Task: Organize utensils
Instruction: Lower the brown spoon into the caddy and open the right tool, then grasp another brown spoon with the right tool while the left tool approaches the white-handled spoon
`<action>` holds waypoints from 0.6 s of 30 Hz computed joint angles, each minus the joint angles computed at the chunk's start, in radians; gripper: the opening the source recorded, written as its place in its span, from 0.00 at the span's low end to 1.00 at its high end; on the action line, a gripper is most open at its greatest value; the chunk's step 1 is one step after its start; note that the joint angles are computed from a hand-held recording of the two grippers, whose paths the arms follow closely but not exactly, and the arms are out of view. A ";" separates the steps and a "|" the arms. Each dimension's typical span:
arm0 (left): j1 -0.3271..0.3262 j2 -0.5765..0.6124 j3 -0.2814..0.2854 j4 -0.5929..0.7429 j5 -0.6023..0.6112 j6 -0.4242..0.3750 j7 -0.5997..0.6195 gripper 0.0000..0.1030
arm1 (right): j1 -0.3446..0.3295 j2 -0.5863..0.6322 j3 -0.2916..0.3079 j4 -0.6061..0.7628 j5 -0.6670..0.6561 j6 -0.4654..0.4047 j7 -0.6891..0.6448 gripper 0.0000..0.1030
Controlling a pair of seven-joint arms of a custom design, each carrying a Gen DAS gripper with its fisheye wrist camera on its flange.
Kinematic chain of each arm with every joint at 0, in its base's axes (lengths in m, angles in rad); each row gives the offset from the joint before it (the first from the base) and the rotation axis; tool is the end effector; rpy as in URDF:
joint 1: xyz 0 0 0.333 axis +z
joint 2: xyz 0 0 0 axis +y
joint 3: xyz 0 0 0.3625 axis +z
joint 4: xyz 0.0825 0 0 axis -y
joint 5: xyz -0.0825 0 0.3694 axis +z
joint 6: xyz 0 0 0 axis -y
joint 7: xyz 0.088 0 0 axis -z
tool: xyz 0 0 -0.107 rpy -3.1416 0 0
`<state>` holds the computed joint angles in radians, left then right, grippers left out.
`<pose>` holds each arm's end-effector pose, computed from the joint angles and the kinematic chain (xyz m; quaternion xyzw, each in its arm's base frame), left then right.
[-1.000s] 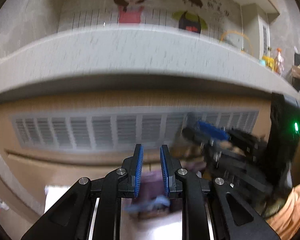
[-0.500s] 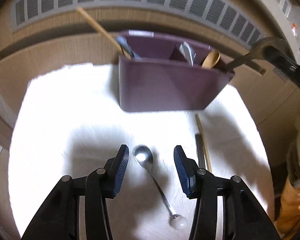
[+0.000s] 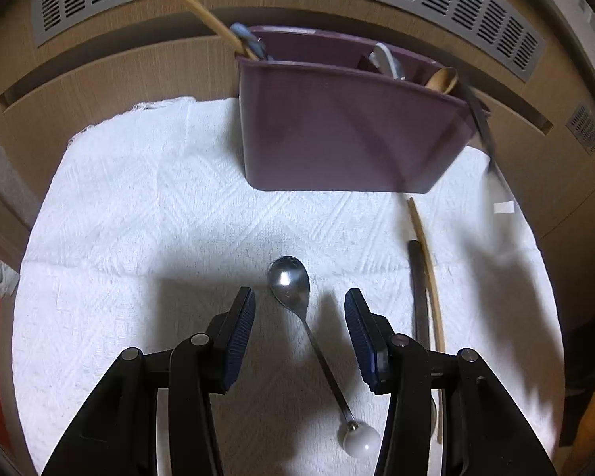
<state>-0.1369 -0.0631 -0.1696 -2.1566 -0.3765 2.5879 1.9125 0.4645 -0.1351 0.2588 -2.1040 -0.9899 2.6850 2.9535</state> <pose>0.5244 -0.1608 0.5331 -0.5400 0.7961 -0.2601 0.0834 0.3803 0.3818 0.5965 -0.6577 0.5899 -0.2671 0.3848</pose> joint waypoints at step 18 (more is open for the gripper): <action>-0.017 0.037 -0.011 -0.003 0.004 0.051 0.061 0.41 | 0.071 0.112 -0.028 -0.017 0.294 -0.049 -0.317 0.49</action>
<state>-0.1537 -0.0265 -0.1804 -2.1598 -0.3721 2.6386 1.9734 0.5352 -0.0233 0.2311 -2.1207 -0.6962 2.6358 2.6370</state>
